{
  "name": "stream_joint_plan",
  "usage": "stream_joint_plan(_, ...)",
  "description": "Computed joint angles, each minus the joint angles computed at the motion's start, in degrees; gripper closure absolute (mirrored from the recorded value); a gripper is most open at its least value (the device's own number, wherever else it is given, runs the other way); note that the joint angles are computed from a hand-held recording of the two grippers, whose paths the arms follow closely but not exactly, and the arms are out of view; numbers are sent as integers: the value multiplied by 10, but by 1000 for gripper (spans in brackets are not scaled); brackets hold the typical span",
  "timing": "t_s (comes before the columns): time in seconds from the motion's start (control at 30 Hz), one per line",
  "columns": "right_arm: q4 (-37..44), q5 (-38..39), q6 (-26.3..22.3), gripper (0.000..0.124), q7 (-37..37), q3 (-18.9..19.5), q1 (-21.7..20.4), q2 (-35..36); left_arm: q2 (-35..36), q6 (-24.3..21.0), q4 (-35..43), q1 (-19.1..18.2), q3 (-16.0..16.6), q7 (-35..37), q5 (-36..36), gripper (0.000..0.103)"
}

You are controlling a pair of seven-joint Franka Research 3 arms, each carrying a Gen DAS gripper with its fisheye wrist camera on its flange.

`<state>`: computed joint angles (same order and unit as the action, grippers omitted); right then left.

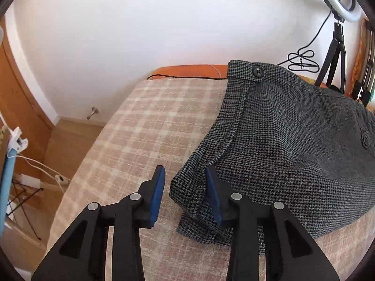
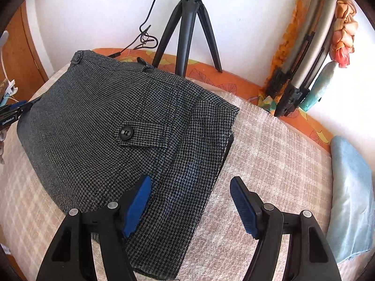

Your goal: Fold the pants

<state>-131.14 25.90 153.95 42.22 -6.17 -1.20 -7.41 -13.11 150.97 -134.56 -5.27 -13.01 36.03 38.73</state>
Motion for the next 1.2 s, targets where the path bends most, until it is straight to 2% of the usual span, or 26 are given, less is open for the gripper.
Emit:
stream_joint_plan(0.07, -24, 32, 7, 52, -34, -8, 7, -31, -14, 10, -8, -5, 11, 15, -32, 62)
stream_joint_plan(0.23, -94, 128, -10, 53, -189, -43, 50, -134, -71, 9, -42, 4, -14, 9, 13, 62)
stream_joint_plan(0.37, -135, 127, -24, 53, -238, -29, 76, -192, -108, -10, -70, 7, -28, 8, 34, 62)
stream_joint_plan(0.47, -150, 128, -35, 54, -263, -18, 107, -213, -131, 15, -104, -31, 16, 67, -48, 62)
stream_joint_plan(0.53, -158, 121, -18, 55, -271, -1, 124, -209, -143, 43, -128, -70, 50, 123, -124, 62)
stream_joint_plan(0.63, -164, 100, 18, 55, -259, 24, 138, -185, -137, 67, -141, -121, 78, 200, -215, 62)
stream_joint_plan(0.83, -159, 19, 93, 55, -221, 55, 137, -121, -77, 96, -122, -146, 64, 275, -304, 62)
stream_joint_plan(0.9, -156, -20, 117, 69, -198, 68, 127, -100, -54, 101, -107, -137, 51, 283, -310, 62)
stream_joint_plan(0.93, -146, -37, 109, 93, -182, 70, 120, -89, -45, 105, -102, -134, 46, 288, -312, 62)
stream_joint_plan(0.97, -131, -39, 90, 102, -174, 62, 122, -80, -37, 109, -97, -133, 43, 294, -316, 62)
stream_joint_plan(1.0, -111, -21, 63, 104, -182, 44, 132, -71, -33, 114, -94, -134, 40, 302, -319, 62)
stream_joint_plan(1.03, -96, -6, 42, 110, -189, 33, 137, -65, -24, 118, -89, -128, 32, 300, -312, 62)
stream_joint_plan(1.1, -70, 14, 8, 113, -194, 25, 136, -55, -13, 119, -80, -111, 11, 284, -284, 62)
stream_joint_plan(1.2, -40, 32, -30, 116, -202, 24, 127, -42, 3, 130, -70, -101, 2, 267, -263, 59)
